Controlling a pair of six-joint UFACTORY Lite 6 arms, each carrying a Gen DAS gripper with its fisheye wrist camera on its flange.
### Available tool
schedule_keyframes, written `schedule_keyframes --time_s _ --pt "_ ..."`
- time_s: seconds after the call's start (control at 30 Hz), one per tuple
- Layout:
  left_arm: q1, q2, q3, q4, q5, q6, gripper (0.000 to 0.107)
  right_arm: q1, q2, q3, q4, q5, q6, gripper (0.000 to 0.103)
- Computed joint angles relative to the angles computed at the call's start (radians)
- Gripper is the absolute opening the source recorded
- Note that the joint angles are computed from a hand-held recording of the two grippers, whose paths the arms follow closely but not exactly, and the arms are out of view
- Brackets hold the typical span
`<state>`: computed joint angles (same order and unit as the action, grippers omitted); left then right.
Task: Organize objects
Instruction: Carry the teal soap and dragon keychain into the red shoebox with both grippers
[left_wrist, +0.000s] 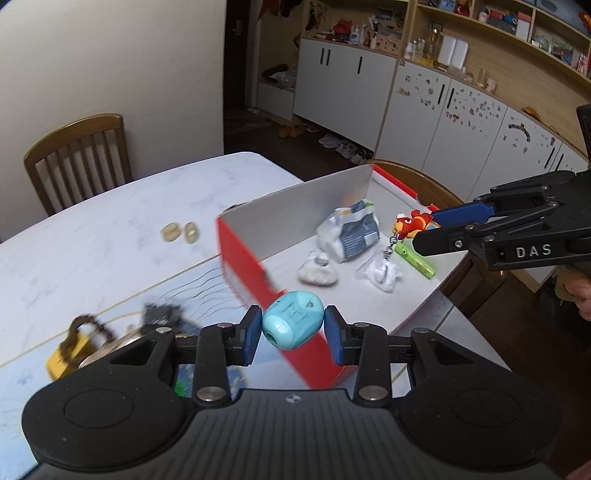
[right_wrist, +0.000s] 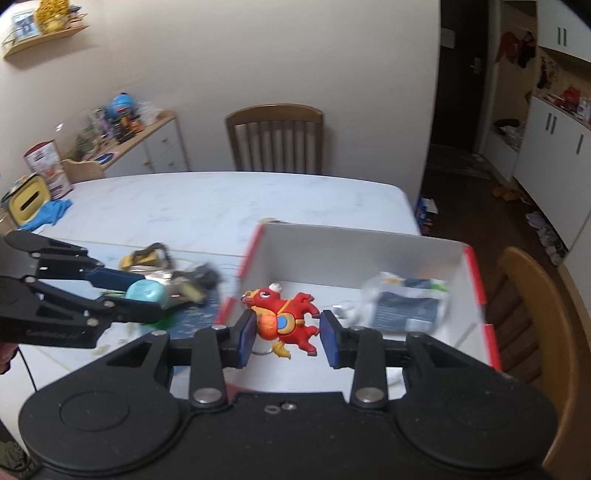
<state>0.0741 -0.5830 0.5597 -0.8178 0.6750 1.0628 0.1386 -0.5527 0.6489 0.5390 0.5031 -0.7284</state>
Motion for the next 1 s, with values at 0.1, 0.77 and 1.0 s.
schedule_keyframes --time_s 0.1,0.77,1.0 --pt "-0.157 0.081 0.035 0.044 -0.120 -0.119 0.036 -0.124 0.062 0.016 0.120 0.014 -0.198 0.036" --pt "-0.601 0.767 0.453 0.531 -0.393 -0.781 0.036 -0.287 0.559 0.250 0.285 -0.095 -0.566 0.036" --pt "-0.642 0.964 0.630 0.629 -0.347 -0.896 0.036 -0.255 0.679 0.321 0.220 -0.127 -0.508 0.036"
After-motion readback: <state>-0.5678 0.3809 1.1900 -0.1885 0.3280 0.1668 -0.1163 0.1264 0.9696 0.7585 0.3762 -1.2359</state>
